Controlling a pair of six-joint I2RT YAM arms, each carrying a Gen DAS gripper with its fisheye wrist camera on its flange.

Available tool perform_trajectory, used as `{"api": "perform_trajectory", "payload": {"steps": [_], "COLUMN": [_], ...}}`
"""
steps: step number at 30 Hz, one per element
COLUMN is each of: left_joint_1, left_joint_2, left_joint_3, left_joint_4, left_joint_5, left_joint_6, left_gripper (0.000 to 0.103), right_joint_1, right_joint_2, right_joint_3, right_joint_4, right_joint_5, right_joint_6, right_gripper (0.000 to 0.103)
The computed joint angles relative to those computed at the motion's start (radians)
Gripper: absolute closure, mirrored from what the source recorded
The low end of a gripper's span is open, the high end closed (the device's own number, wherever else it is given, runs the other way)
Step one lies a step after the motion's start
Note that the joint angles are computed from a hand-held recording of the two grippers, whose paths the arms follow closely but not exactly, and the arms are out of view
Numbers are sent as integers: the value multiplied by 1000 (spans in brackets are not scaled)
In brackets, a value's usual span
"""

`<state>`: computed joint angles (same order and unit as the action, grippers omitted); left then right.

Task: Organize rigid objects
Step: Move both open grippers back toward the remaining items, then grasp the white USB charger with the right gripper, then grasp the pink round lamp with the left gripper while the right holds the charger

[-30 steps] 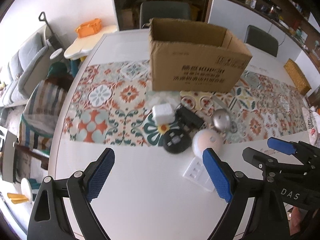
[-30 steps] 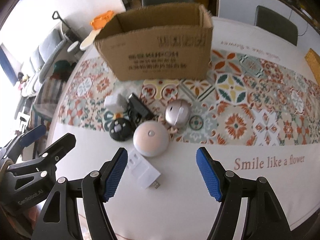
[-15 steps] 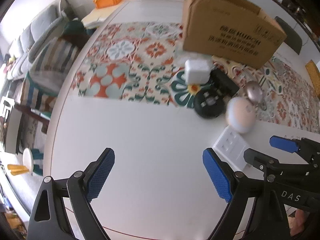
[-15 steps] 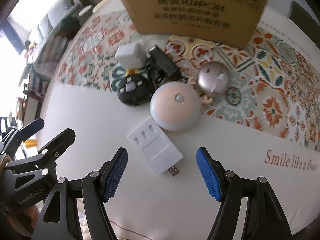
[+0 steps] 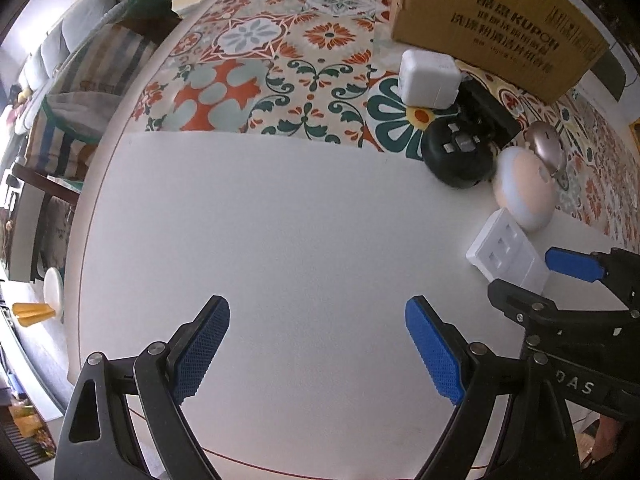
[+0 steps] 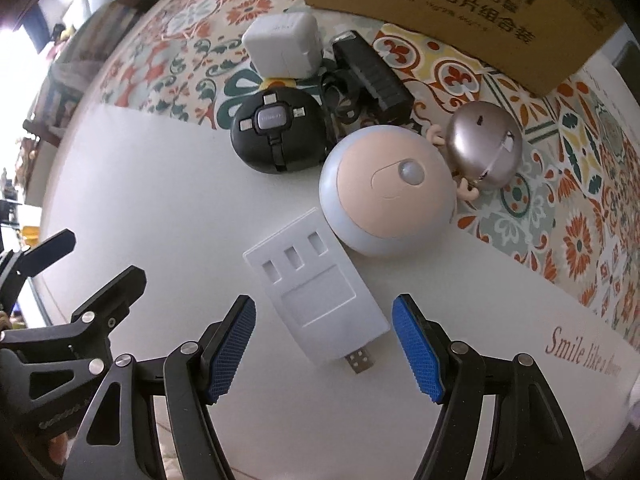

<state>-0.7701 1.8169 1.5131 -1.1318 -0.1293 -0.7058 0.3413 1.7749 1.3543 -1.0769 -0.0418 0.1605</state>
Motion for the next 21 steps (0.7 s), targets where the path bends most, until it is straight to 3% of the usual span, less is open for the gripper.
{"api": "perform_trajectory", "payload": {"steps": [13, 21], "left_joint_1": [9, 7], "left_joint_2": [12, 34], "left_joint_3": [-18, 41], "left_joint_4": [11, -4], "left_joint_5": [-2, -3], "left_joint_6": [27, 84], "left_gripper": [13, 13], "right_joint_1": [37, 25], "right_joint_2": [19, -72], "right_joint_3": [-30, -94], "right_joint_4": [71, 80], "right_joint_5": [53, -6], "right_joint_6": [8, 60], "right_gripper": [43, 50]}}
